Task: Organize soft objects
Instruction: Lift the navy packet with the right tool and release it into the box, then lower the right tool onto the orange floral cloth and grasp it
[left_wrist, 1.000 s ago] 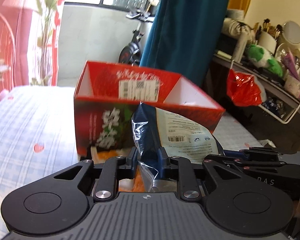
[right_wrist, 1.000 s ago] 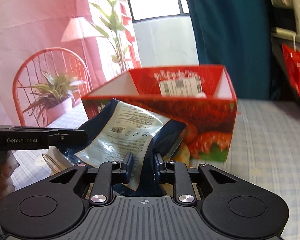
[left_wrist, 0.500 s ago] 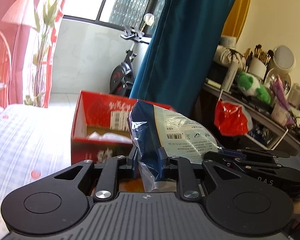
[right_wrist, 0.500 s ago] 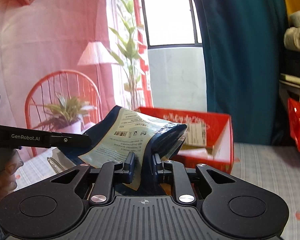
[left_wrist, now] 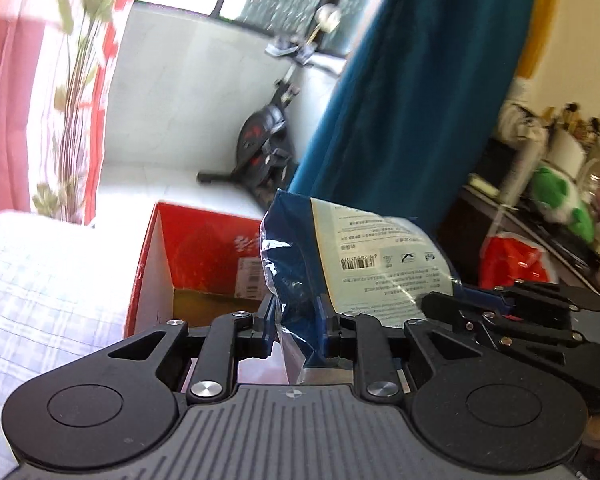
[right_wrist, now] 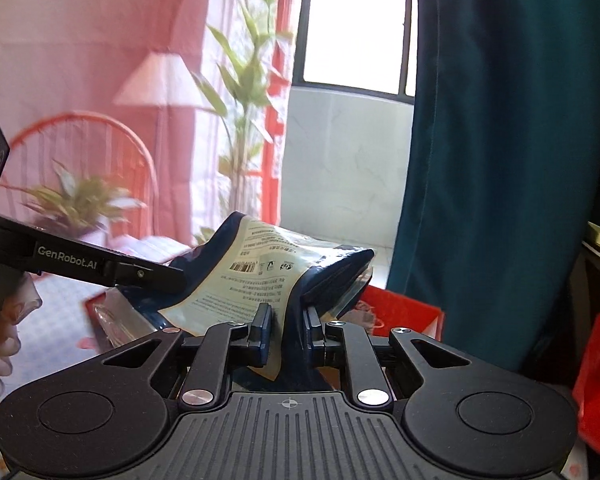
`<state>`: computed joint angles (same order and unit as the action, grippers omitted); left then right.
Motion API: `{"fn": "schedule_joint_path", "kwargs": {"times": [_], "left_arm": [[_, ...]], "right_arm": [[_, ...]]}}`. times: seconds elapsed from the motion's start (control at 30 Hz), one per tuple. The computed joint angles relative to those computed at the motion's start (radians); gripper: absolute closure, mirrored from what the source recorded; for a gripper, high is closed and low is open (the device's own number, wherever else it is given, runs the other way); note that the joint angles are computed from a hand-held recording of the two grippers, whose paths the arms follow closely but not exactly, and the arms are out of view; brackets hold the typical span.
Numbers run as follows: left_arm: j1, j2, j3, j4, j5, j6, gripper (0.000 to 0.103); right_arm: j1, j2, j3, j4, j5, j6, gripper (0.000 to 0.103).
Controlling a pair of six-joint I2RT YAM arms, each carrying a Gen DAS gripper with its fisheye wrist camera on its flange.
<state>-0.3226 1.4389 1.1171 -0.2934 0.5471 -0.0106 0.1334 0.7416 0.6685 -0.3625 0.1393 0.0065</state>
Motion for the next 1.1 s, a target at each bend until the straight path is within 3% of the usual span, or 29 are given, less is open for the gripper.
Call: {"fn": "schedule_joint_path", "kwargs": {"times": [0.23, 0.37, 0.43, 0.5, 0.6, 0.7, 1.1], "left_arm": [[-0.043, 0.167, 0.125, -0.051, -0.115, 0.009, 0.08], [-0.029, 0.179, 0.138, -0.075, -0.1, 0.022, 0.073], [-0.027, 0.167, 0.129, -0.066, -0.109, 0.039, 0.066], [-0.028, 0.157, 0.12, -0.063, -0.117, 0.053, 0.065], [-0.039, 0.159, 0.131, -0.069, -0.137, 0.067, 0.062], [-0.044, 0.136, 0.108, -0.054, -0.158, 0.087, 0.058], [0.005, -0.086, 0.0, -0.162, -0.159, 0.149, 0.054]], "right_arm": [[-0.086, 0.29, 0.058, 0.096, -0.074, 0.0, 0.09], [-0.103, 0.412, 0.113, 0.058, -0.077, 0.022, 0.091], [-0.094, 0.455, 0.138, 0.03, -0.054, 0.023, 0.091], [-0.085, 0.492, 0.167, -0.002, -0.019, 0.031, 0.087], [-0.031, 0.546, 0.216, -0.053, 0.125, 0.046, 0.081], [0.019, 0.537, 0.21, -0.056, 0.237, 0.044, 0.08], [0.062, 0.136, 0.061, -0.11, 0.128, 0.199, 0.08]]}}
